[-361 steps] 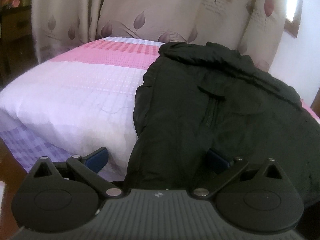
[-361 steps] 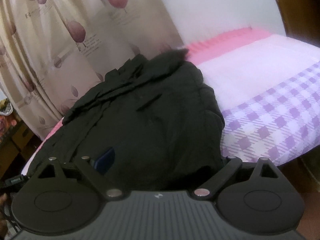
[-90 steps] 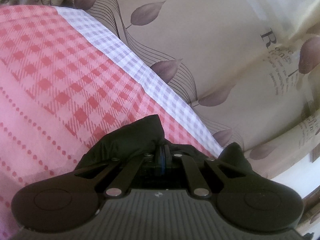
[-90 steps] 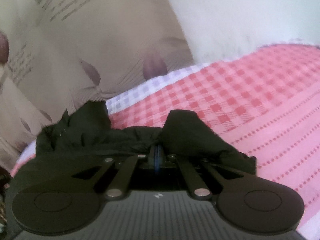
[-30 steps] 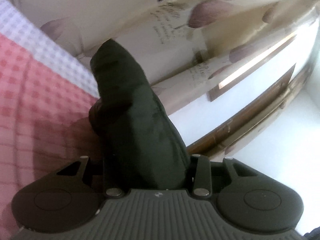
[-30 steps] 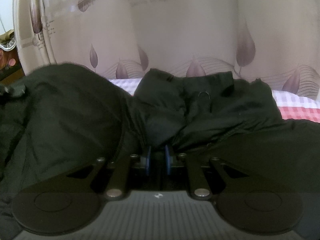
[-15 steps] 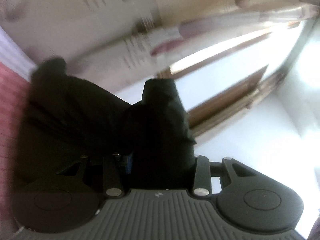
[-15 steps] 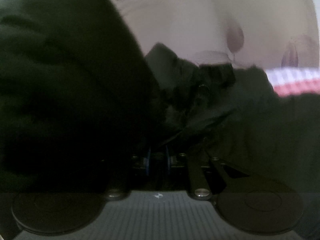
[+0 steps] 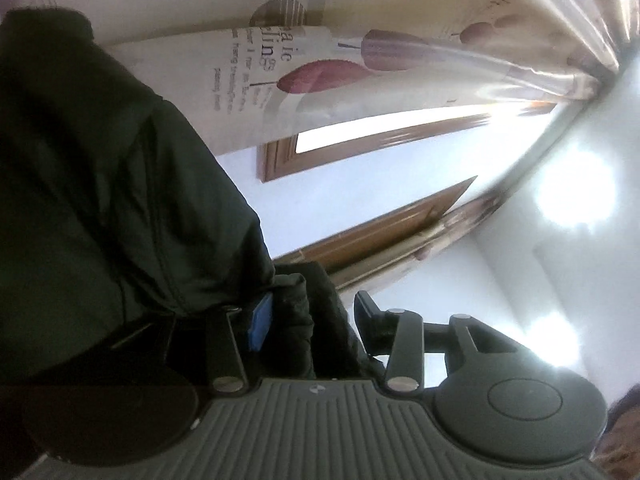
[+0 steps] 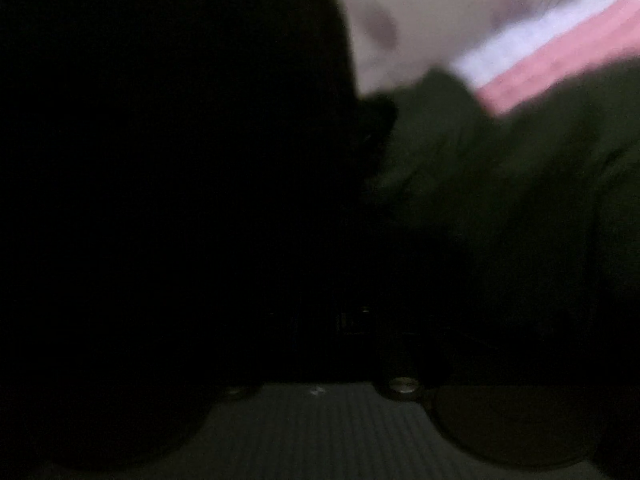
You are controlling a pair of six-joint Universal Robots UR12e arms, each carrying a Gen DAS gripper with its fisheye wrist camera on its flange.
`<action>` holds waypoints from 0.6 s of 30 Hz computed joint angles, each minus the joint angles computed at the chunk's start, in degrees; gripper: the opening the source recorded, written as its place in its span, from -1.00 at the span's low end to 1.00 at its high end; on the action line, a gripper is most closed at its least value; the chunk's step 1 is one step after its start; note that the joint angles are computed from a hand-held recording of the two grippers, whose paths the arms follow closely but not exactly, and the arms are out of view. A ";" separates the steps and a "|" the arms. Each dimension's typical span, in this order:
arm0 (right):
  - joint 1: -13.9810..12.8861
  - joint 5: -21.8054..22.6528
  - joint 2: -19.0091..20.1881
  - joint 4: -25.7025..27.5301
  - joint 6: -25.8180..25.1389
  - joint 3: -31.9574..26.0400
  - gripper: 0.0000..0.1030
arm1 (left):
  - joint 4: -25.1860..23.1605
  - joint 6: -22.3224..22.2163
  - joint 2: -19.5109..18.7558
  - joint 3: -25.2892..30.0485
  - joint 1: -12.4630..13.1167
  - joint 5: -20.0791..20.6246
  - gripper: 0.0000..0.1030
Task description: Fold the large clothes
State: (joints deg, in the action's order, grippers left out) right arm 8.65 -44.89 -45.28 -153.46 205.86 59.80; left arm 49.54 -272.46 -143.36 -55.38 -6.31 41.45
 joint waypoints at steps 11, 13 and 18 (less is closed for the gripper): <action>-6.09 -8.06 -13.00 -25.58 14.10 21.65 0.62 | 1.04 2.78 -1.88 0.61 -2.54 7.38 -0.03; -6.40 -8.50 -14.59 -31.07 17.10 24.02 0.65 | 1.69 3.24 -1.95 0.44 -2.81 8.68 0.02; -4.44 -15.18 -17.15 -28.46 6.79 23.88 0.88 | 3.88 3.30 -1.62 -1.40 -3.42 13.47 0.07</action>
